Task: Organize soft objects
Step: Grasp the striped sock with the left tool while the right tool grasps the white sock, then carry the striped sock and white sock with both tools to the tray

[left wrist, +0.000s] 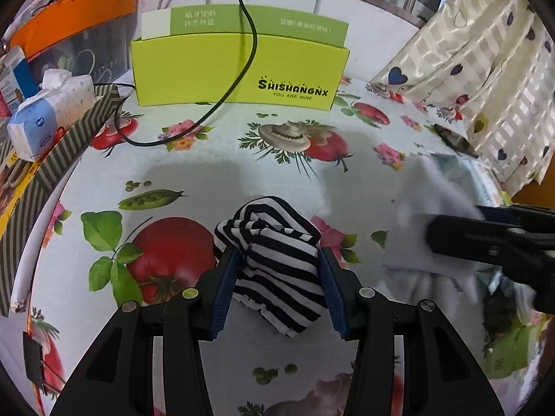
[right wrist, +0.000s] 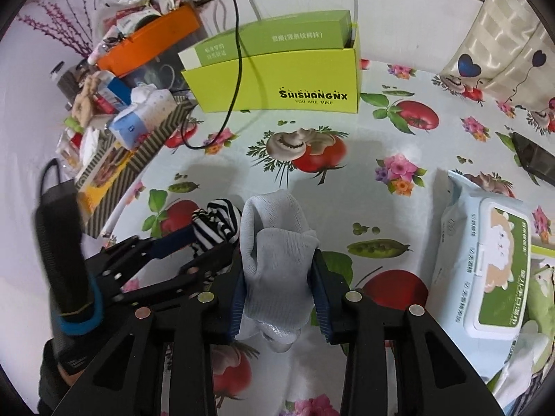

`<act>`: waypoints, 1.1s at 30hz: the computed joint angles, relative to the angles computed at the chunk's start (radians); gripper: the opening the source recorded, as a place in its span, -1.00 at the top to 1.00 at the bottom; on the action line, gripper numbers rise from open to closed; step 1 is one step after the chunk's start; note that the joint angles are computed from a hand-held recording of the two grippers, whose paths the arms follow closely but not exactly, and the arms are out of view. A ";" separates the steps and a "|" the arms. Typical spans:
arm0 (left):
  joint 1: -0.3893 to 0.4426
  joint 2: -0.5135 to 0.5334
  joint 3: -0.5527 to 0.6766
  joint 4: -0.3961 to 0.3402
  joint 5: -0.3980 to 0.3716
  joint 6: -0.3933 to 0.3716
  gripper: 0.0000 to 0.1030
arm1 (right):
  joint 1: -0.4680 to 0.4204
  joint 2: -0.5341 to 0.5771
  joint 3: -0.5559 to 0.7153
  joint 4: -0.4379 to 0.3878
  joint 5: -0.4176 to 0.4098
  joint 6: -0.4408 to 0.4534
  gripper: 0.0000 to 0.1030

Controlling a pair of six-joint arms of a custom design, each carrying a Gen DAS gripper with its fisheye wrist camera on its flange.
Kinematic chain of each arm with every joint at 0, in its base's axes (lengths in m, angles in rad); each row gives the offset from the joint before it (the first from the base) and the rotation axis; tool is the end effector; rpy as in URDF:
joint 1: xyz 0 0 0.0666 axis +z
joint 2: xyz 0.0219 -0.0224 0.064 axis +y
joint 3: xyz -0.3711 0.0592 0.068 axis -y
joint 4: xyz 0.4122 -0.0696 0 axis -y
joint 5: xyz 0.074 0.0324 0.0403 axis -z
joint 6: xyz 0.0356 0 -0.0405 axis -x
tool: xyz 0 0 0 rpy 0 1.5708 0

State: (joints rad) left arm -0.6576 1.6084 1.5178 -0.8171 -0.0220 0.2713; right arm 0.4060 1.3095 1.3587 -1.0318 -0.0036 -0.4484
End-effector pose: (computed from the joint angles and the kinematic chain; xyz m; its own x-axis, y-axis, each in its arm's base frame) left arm 0.4606 -0.3552 0.3751 -0.7618 0.2498 -0.5977 0.4112 0.8994 -0.1483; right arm 0.4265 0.1830 0.4357 -0.8608 0.1019 -0.4987 -0.0262 0.9696 0.2432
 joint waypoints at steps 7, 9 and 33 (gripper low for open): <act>-0.010 -0.009 -0.010 0.000 -0.046 0.003 0.69 | 0.012 -0.050 -0.029 0.006 0.006 0.003 0.35; -0.015 -0.030 -0.026 0.006 -0.061 0.008 0.70 | 0.015 -0.069 -0.041 0.011 0.008 0.004 0.35; -0.170 -0.318 -0.189 0.034 -0.232 0.147 0.70 | 0.129 -0.358 -0.195 0.060 0.069 0.000 0.35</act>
State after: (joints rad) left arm -0.8280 1.2906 1.3292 -0.7831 -0.2543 0.4179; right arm 0.5350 0.9514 1.1636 -0.9718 0.0658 -0.4483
